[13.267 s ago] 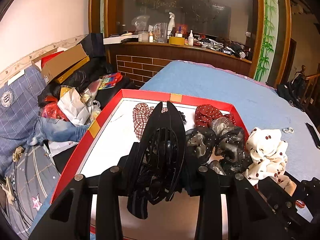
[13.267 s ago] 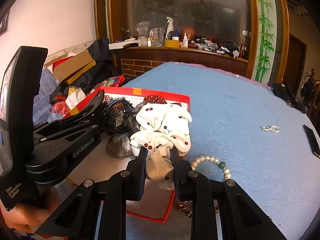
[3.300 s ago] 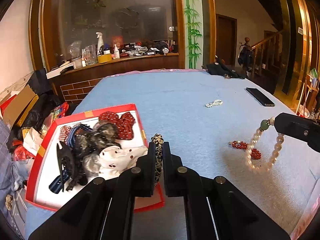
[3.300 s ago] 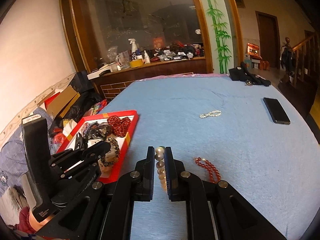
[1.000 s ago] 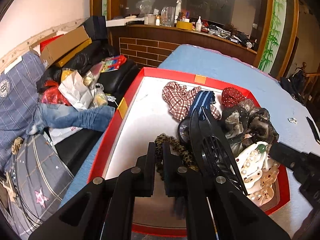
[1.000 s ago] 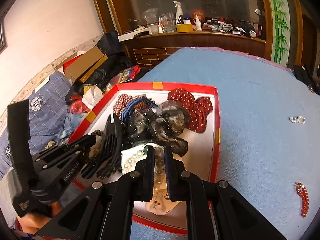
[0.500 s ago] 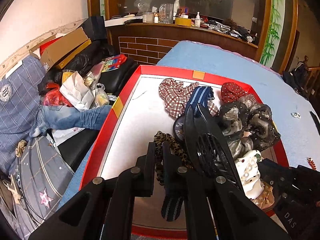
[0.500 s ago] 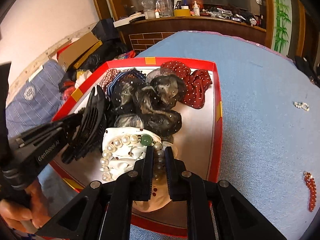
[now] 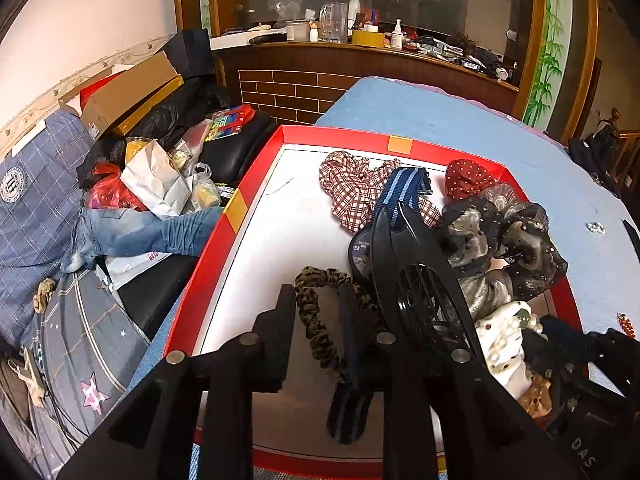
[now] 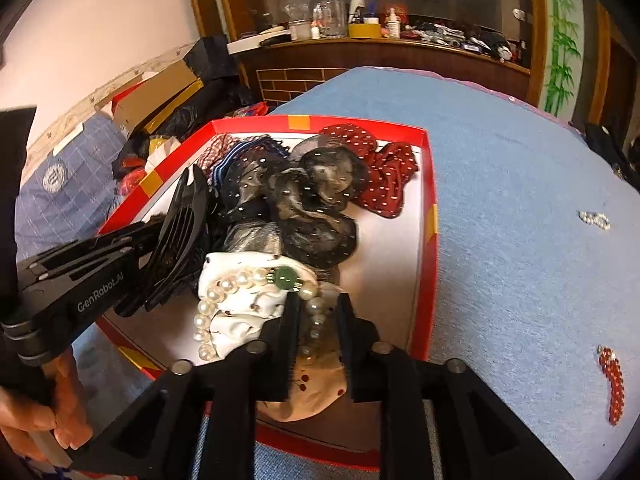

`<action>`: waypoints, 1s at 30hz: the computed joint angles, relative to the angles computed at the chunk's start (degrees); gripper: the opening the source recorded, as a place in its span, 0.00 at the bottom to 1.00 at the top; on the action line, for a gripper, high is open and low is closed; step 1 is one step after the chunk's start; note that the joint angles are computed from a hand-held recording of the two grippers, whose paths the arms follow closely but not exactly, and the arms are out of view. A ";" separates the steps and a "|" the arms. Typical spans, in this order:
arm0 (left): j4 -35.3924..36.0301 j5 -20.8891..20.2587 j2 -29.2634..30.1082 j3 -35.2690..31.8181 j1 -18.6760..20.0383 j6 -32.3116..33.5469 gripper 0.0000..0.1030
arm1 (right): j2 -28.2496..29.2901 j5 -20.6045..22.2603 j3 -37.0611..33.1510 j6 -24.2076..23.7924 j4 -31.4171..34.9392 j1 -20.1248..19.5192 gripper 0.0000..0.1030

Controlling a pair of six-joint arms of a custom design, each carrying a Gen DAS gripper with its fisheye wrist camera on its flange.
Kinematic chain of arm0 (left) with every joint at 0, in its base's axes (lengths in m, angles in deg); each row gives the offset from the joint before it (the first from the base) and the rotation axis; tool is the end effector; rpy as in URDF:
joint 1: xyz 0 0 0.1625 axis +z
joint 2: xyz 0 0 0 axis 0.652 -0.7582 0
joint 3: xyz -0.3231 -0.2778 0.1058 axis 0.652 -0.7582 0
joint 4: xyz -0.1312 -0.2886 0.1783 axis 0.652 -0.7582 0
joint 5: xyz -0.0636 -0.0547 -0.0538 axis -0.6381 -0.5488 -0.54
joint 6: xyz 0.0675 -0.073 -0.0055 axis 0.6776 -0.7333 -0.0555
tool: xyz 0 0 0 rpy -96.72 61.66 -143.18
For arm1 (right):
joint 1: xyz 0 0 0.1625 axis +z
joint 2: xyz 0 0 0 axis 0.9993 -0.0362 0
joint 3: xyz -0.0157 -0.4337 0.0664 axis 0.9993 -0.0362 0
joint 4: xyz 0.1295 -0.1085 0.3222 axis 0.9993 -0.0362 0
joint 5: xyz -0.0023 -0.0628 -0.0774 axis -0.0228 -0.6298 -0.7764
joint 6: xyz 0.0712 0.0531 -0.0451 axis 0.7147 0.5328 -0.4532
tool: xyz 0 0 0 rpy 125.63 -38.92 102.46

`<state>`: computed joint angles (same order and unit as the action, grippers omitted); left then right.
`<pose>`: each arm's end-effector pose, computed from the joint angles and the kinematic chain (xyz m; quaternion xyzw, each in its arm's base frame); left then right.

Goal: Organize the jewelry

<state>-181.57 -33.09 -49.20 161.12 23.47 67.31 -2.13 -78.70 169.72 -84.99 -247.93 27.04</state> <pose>0.0296 -0.4275 0.2330 0.0992 0.8543 -0.3511 0.3701 0.2916 -0.4447 -0.1144 0.2111 -0.9020 0.2761 0.2560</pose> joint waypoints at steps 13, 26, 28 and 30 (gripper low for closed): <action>-1.49 1.95 0.45 0.44 -1.00 1.23 0.63 | -0.64 0.94 4.03 0.07 -8.27 1.15 0.52; 1.18 4.50 -0.16 2.06 -2.48 -1.28 0.82 | -0.27 -1.25 7.53 -1.61 -16.18 4.17 0.69; 0.38 5.26 -0.32 2.79 -3.26 -1.41 0.82 | -0.41 -1.48 8.09 -1.58 -17.17 4.59 0.71; -0.70 6.31 -0.79 3.91 -4.32 -1.64 0.83 | -0.52 -1.69 8.61 -1.49 -17.76 4.97 0.73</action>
